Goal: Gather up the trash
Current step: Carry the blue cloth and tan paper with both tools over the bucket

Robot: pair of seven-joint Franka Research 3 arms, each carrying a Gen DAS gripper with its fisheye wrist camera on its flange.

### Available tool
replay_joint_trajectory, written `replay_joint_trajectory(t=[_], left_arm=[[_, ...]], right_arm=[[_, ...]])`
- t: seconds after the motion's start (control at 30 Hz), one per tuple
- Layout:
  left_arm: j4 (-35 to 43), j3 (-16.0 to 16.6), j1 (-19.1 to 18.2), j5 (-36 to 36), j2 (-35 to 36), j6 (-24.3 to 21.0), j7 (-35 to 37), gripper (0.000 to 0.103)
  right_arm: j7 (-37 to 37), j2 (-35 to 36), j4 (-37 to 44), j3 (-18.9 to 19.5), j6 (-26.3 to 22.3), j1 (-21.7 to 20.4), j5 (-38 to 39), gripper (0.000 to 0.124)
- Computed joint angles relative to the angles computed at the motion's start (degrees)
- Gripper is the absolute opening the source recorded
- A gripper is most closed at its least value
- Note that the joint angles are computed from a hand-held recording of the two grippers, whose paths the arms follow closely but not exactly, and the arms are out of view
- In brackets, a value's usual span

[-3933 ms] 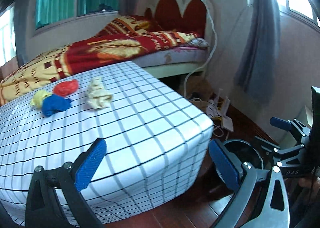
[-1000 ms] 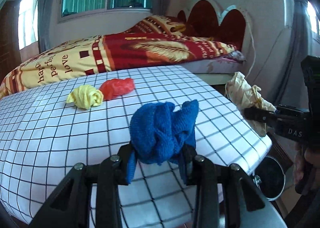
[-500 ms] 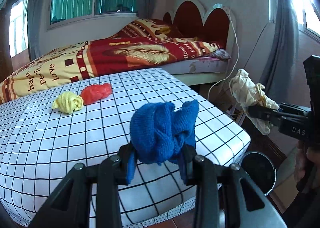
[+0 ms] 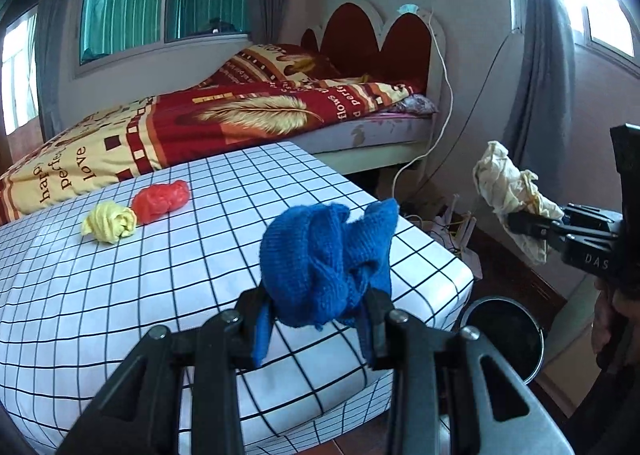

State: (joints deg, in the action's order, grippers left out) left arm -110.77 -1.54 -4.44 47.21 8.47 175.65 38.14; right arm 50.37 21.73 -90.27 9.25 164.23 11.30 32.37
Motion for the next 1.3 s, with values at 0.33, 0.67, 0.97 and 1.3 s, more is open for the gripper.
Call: replay_joint_trajectory(t=[0.33, 0.67, 0.97, 1.3], left_arm=[[2.8, -1.83, -1.43, -5.07, 3.33, 0.29, 5.36, 0.036], [6.91, -5.11, -2.85, -14.66, 7.66, 0.22, 16.15, 0.036], [10.98, -11.38, -2.7, -25.27, 12.38, -1.39, 29.84, 0.036], [16.45, -13.75, -5.59, -31.72, 17.67, -4.35, 37.95, 0.036]], right_arm=[[-0.55, -1.68, -4.17, -0.84, 2.23, -3.28, 3.23, 0.028], [2.3, -3.96, -9.23, -3.74, 3.86, -5.22, 1.84, 0.028], [3.57, -6.31, -14.57, -5.42, 3.79, -7.38, 0.7, 0.028], [3.39, -7.65, -18.53, -6.41, 4.05, -9.34, 1.43, 0.028]])
